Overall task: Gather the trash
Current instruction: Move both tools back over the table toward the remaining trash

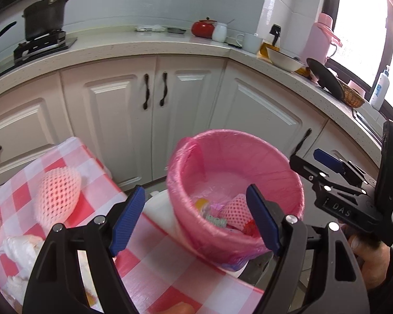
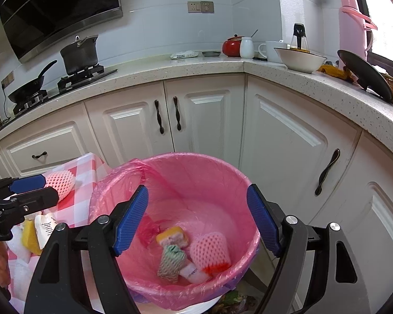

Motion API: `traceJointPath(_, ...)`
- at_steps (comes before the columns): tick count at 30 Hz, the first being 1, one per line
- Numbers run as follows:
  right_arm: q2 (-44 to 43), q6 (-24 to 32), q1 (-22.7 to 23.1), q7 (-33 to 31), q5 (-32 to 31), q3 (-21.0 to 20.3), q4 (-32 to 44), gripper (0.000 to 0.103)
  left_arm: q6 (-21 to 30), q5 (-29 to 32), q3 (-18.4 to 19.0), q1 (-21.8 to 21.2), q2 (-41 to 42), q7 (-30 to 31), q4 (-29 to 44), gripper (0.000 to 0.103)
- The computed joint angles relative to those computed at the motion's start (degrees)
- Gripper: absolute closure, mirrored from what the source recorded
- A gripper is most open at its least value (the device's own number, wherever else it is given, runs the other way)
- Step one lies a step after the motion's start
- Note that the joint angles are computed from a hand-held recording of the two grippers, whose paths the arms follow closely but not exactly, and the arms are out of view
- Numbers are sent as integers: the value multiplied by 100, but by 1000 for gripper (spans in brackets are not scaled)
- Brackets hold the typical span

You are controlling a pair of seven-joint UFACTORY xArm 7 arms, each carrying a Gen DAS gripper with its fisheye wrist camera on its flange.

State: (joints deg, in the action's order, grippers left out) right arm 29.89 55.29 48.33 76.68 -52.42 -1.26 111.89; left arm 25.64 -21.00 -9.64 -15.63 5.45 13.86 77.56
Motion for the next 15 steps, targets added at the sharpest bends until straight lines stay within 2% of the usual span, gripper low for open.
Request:
traceJointPath(7, 30, 30, 127, 47, 27, 54, 46, 28, -206, -173, 174, 79, -692, 31, -804, 26)
traceJointPath(15, 250, 98, 365, 13, 169, 87, 336, 27, -365, -189, 604, 182, -1700, -31, -1947, 26)
